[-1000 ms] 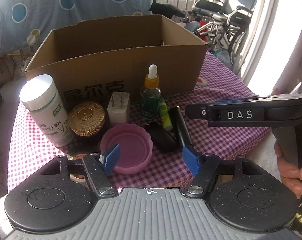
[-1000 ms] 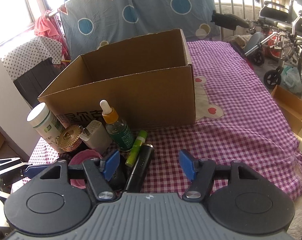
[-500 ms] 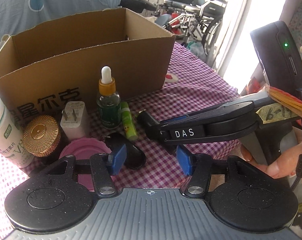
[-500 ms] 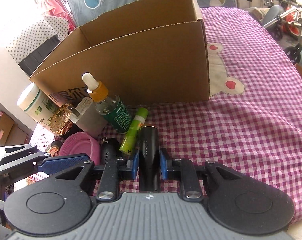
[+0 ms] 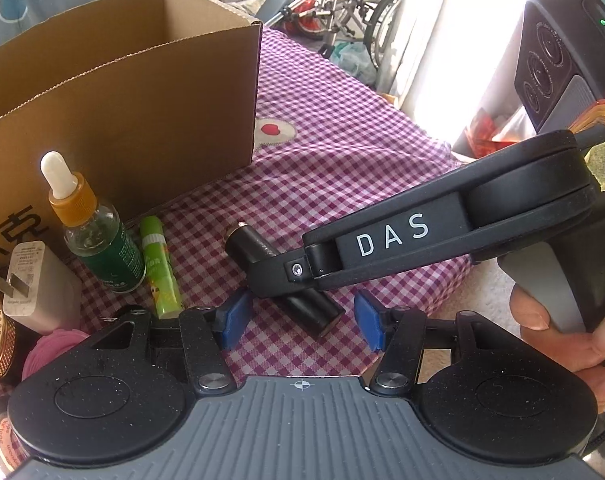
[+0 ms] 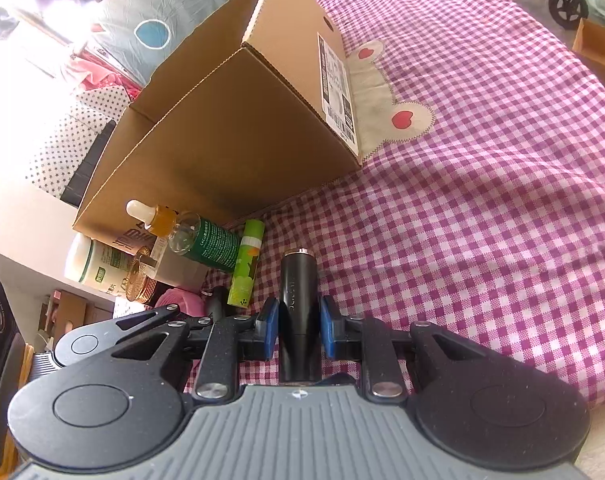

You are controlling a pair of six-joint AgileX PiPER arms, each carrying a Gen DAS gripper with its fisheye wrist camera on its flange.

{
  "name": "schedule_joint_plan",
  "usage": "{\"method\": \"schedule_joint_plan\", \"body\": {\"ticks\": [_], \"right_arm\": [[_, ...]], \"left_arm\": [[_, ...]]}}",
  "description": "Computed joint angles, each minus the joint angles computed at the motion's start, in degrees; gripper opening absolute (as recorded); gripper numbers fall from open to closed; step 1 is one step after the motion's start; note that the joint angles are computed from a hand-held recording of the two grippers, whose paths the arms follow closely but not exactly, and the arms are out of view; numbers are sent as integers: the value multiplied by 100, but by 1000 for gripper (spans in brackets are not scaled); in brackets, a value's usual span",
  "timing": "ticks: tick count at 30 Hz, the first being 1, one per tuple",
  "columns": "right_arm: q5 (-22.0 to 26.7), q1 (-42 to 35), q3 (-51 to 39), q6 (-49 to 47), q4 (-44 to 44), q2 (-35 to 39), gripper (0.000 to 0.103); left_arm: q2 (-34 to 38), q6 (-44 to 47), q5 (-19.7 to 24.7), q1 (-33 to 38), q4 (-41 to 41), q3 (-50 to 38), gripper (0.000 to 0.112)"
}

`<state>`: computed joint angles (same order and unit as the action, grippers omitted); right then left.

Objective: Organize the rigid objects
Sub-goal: 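Reach the right gripper to the black cylinder and close on it, then carry the black cylinder into the cardboard box and open the right gripper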

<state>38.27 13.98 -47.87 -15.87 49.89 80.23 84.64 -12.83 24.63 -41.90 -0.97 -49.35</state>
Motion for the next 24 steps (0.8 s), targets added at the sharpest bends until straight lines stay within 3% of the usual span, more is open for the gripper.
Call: {"method": "schedule_joint_plan", "body": {"ticks": [3, 9, 13, 17, 19, 21, 24], "right_arm": [[195, -221, 73, -383, 399, 39, 24], [292, -315, 171, -426, 440, -147, 24], [216, -170, 297, -132, 307, -626, 24], [157, 321, -132, 519, -198, -1149, 24], [130, 569, -551, 632, -305, -1164, 24], [162, 765, -1194, 530, -211, -913, 24], [441, 881, -2465, 391, -49, -64, 24]], "left_arm": [[93, -471, -138, -113, 527, -29, 58], [112, -427, -190, -109, 369, -45, 58], [-302, -1277, -20, -399, 1113, 46, 57], [-1061, -2748, 731, -925, 2686, -72, 57], [-1389, -2905, 1294, -1031, 3091, -323, 58], [-1613, -2499, 1767, -778, 2983, -713, 58], [-1659, -1125, 1940, 281, 1882, -1288, 63]]}}
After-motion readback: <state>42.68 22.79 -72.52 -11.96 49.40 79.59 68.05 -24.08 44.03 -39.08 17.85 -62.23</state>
